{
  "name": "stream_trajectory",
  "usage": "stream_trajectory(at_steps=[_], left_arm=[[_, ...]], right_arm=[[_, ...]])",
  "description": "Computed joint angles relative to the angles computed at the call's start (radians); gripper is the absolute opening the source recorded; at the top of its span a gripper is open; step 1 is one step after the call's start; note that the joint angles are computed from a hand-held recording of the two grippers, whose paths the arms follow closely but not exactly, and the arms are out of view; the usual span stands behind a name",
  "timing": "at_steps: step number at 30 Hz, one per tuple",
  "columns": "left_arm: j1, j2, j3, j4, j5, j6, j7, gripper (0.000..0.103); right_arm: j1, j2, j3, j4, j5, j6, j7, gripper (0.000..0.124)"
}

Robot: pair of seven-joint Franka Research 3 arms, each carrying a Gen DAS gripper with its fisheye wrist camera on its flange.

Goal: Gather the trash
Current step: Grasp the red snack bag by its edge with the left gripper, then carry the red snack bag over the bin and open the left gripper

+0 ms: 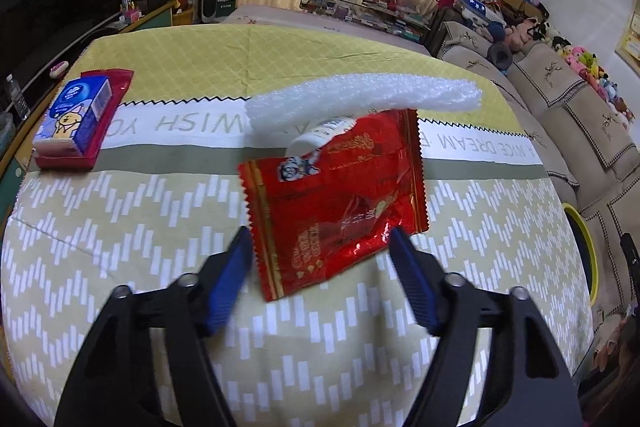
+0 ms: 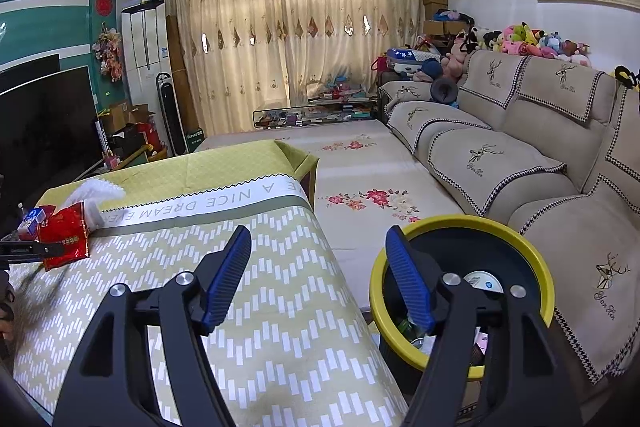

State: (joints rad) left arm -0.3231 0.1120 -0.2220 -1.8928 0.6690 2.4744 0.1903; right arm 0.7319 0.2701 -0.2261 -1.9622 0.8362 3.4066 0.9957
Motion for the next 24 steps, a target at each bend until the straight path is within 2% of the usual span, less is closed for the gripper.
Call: stream_trajectory(at_steps=[4,9,10,13,21,24], left_arm=[[-0.007,0.018,0.0,0.02,0.007,-0.006,-0.003,0.037],[-0.027,0.013,-0.003,0.019,0.047,-0.009,-0.031,0.019],[-0.032,0.01,-0.005,0.018,0.058,-0.013,-0.036,0.009],[-0.05,0.007,-0.018,0.026,0.079,-0.034,-0.025,0.009],[-0.102,-0.016,-0.059,0.032,0.078,-0.031,0.035,0.009],[-0.12,-0.022,-0.069,0.038,0.085,-0.021,0.045,0.009]], right_arm=[[0.006,0.003,-0.006,0.002,0.004,-0.002,-0.003,0.067],[0.016,0.005,-0.016,0.004,0.01,-0.002,-0.007,0.067],[0.019,0.006,-0.018,0.003,0.012,-0.003,-0.007,0.067],[0.018,0.009,-0.02,0.002,0.009,-0.006,-0.004,0.067],[0.04,0.014,-0.047,0.007,0.01,-0.009,0.006,0.071],[-0.052,0.0,0.048,-0.015,-0.039,0.028,0.042,0.074]])
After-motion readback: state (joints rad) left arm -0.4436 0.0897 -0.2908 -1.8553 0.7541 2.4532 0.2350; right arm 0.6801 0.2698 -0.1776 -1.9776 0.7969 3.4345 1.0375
